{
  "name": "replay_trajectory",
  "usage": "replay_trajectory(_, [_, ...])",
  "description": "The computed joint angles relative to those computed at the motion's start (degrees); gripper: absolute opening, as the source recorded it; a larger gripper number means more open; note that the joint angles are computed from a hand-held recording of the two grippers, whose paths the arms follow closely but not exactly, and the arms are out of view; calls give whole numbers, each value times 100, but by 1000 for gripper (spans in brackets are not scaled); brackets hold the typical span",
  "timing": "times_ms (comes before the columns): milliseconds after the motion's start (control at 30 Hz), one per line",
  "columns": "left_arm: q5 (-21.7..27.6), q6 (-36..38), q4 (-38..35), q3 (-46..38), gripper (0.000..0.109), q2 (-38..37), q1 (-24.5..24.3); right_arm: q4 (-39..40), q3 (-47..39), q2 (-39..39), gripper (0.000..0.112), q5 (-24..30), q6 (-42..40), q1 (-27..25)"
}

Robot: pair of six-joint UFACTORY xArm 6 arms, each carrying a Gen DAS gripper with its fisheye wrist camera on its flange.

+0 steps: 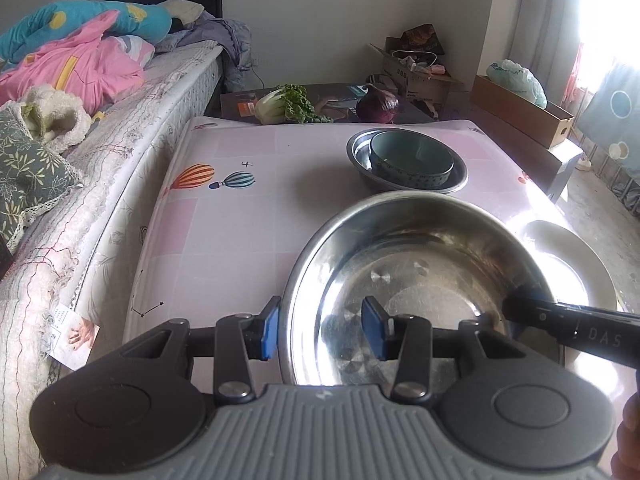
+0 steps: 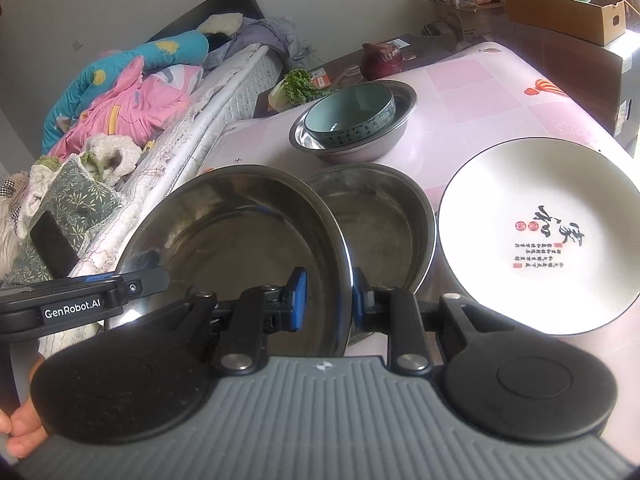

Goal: Organize plates and bowls

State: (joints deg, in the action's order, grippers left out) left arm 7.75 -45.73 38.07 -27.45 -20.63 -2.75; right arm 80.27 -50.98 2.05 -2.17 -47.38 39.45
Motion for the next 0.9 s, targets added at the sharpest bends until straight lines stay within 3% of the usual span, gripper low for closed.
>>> replay_trajectory(433, [37, 141, -149, -793, 44, 1039, -271, -137, -271, 416, 23, 161, 112, -454])
replay_trajectory(767, [84, 202, -186, -1011, 44, 1351, -310, -640, -456, 692, 23, 227, 500, -587])
replay_trajectory(900, [60, 138, -35, -1062, 44, 1438, -300, -1595, -340, 720, 24, 18, 1307, -569])
